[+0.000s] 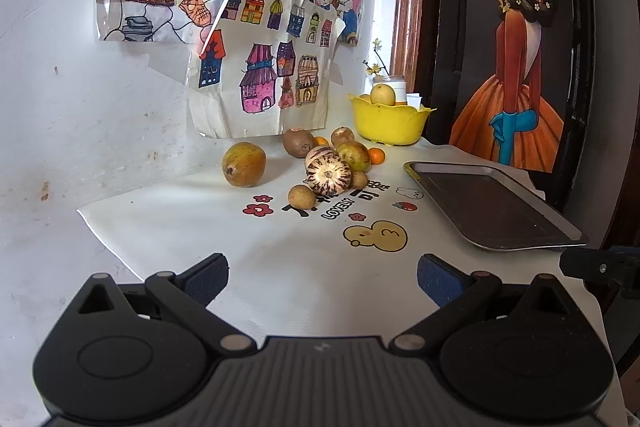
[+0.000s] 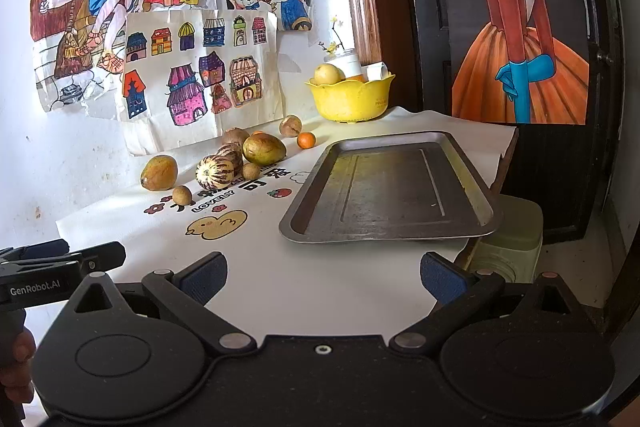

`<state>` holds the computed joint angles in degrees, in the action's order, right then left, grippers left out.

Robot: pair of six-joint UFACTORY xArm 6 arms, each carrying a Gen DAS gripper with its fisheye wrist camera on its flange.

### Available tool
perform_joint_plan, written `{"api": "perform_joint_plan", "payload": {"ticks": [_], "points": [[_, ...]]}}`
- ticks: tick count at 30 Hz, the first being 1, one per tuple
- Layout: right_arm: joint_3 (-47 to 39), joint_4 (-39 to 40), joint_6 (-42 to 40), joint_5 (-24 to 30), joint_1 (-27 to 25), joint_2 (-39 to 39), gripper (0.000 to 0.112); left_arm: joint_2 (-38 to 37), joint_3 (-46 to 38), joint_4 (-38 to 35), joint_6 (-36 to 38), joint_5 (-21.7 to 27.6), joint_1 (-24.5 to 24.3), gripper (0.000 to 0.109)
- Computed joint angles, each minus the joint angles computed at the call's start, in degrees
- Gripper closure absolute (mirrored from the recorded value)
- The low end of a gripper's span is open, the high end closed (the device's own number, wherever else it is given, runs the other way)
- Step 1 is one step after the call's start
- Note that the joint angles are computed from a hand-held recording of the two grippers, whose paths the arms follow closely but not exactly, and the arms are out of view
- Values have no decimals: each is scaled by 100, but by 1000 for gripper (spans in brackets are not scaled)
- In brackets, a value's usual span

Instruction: Organize fruits

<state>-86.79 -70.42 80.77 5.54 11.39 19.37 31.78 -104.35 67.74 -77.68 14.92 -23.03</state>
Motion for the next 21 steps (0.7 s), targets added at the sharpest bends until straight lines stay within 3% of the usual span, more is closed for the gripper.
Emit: {"api": "perform_joint_plan", "payload": {"ticks": [9,13,17,21], "points": [[-43,171,-259,-30,9,72,10,78,-157,-495,532,223,-29,6],[-142,780,-1111,-63,-20,120,10,185,-326,-1151,1188,342,-34,6],[-182,2000,-2377,-206,-50,195,10,332,-583,-1837,1835,481,-15,6],[-335,2567,-3214,-118,-19,290,10,552,-1059,-2485,2209,1013,-9,6]]}}
